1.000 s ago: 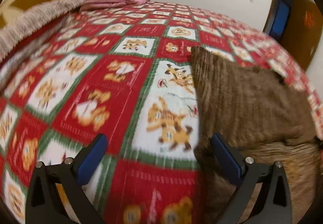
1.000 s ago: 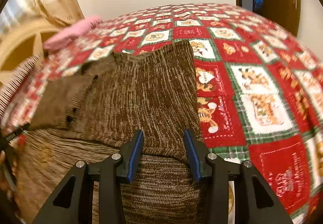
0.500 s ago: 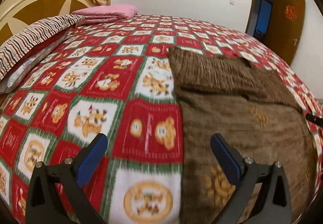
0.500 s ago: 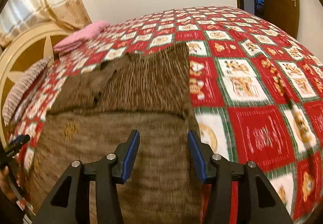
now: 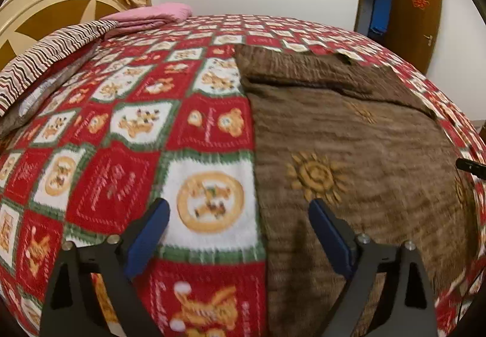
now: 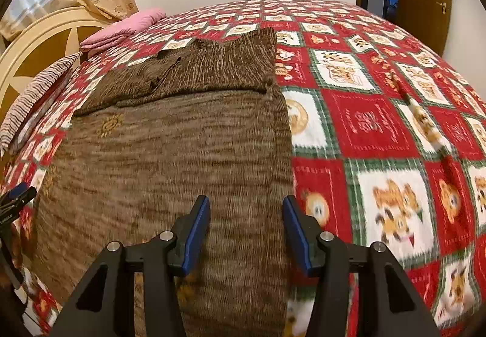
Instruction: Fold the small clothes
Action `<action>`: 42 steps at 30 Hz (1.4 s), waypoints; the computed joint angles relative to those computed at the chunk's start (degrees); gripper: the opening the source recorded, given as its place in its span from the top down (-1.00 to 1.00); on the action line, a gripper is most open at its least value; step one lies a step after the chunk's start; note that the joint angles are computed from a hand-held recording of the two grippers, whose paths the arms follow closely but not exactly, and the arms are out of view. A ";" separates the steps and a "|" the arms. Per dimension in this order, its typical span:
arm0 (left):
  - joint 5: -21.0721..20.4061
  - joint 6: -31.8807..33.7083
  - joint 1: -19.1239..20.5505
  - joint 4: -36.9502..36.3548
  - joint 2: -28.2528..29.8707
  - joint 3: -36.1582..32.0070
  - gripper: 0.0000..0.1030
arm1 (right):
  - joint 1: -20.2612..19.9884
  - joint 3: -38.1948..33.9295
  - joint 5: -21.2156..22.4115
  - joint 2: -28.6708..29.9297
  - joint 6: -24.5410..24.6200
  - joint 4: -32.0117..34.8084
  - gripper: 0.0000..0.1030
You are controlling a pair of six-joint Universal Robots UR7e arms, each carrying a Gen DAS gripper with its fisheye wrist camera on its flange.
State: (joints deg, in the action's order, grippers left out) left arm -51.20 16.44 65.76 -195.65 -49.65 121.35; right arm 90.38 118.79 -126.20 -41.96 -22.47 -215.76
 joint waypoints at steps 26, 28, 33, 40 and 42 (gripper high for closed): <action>0.92 0.01 -2.31 -3.55 -1.98 10.19 -0.77 | 2.72 7.92 -4.53 6.07 -1.04 -14.55 -0.51; 1.19 -0.13 -2.56 -3.90 -1.93 10.66 -0.77 | 2.74 8.43 -4.42 6.39 -1.03 -15.39 -0.52; 1.62 -0.16 -2.99 -4.79 -1.88 11.79 -0.77 | 2.86 9.54 -4.57 7.34 -1.85 -17.43 -0.52; 1.37 -1.59 -3.50 -3.66 -2.64 12.84 -0.64 | 3.21 10.87 -4.96 7.96 -2.01 -18.41 -0.53; 0.81 -1.83 -3.68 -3.78 -2.85 13.40 -0.52 | 3.29 11.21 -5.05 8.11 -2.04 -18.53 -0.53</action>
